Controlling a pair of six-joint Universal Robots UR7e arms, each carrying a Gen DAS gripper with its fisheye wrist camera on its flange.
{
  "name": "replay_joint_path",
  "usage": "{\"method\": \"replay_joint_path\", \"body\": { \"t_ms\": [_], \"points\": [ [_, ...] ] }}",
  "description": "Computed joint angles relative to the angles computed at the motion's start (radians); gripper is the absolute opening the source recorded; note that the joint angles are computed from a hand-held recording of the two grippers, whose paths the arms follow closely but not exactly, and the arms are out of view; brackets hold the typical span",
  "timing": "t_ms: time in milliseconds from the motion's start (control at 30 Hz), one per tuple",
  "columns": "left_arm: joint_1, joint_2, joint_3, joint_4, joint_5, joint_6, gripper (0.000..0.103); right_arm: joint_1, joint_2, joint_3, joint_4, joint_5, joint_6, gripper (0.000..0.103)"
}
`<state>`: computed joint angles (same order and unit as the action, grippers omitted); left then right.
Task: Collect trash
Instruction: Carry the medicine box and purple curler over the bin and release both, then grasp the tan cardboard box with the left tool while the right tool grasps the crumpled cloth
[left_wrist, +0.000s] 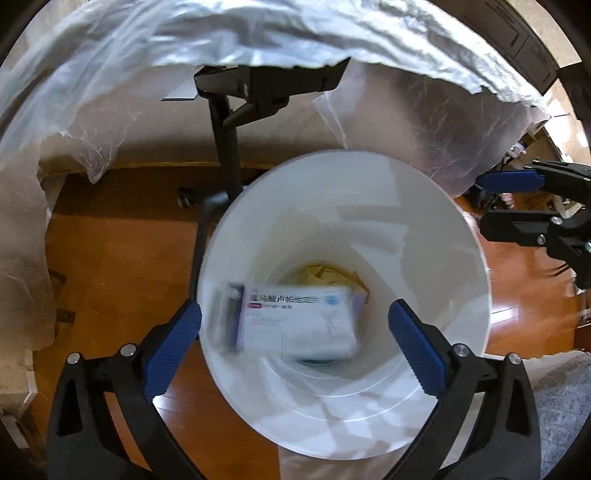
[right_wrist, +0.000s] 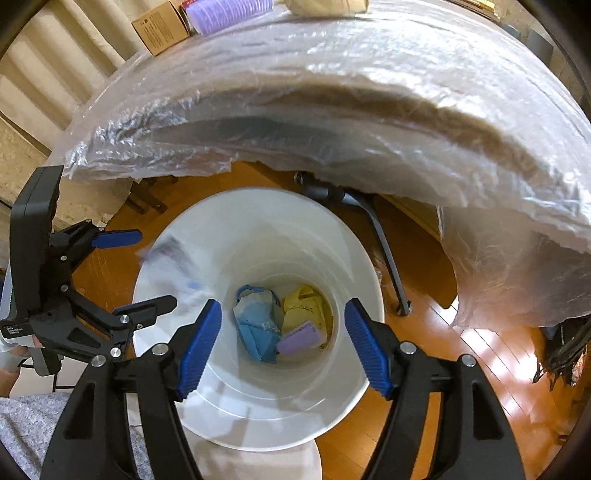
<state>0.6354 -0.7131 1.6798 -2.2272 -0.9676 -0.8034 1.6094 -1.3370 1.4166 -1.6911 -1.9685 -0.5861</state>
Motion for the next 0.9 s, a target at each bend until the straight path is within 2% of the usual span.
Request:
{"method": "replay_joint_path", "body": {
  "t_ms": [67, 233, 300, 400, 433, 467, 533, 567, 633, 767, 833, 900],
  "points": [
    [0.000, -0.003, 0.003, -0.004, -0.012, 0.016, 0.101, 0.003, 0.000, -0.006, 0.001, 0.001, 0.004, 0.069],
    [-0.028, 0.008, -0.020, 0.041, 0.028, 0.008, 0.102, 0.022, -0.002, -0.033, -0.004, 0.013, 0.003, 0.069],
    [-0.044, 0.000, -0.035, 0.080, 0.059, 0.002, 0.102, 0.031, -0.016, -0.038, -0.014, 0.031, -0.011, 0.069],
    [-0.102, -0.041, -0.042, 0.113, 0.153, 0.008, 0.102, 0.061, -0.038, -0.080, -0.033, 0.097, -0.063, 0.069],
    [-0.117, -0.055, -0.038, 0.098, 0.179, 0.018, 0.102, 0.074, -0.046, -0.090, -0.064, 0.118, -0.095, 0.072],
    [-0.141, -0.081, -0.028, 0.071, 0.232, 0.027, 0.102, 0.088, -0.054, -0.090, -0.119, 0.127, -0.128, 0.083],
    [-0.173, -0.122, -0.006, -0.005, 0.343, 0.048, 0.102, 0.100, -0.053, -0.093, -0.215, 0.149, -0.171, 0.097],
    [-0.176, -0.131, -0.009, -0.013, 0.386, 0.047, 0.102, 0.102, -0.041, -0.103, -0.256, 0.166, -0.178, 0.099],
    [-0.152, -0.142, -0.045, 0.038, 0.445, 0.017, 0.102, 0.103, 0.010, -0.149, -0.288, 0.162, -0.163, 0.099],
    [-0.070, -0.139, -0.101, 0.080, 0.504, 0.036, 0.101, 0.098, 0.119, -0.232, -0.307, 0.141, -0.120, 0.099],
    [-0.028, -0.137, -0.110, 0.010, 0.494, 0.100, 0.101, 0.093, 0.164, -0.264, -0.295, 0.143, -0.092, 0.099],
    [0.013, -0.121, -0.142, 0.000, 0.481, 0.126, 0.101, 0.098, 0.194, -0.272, -0.315, 0.124, -0.081, 0.099]
  ]
}}
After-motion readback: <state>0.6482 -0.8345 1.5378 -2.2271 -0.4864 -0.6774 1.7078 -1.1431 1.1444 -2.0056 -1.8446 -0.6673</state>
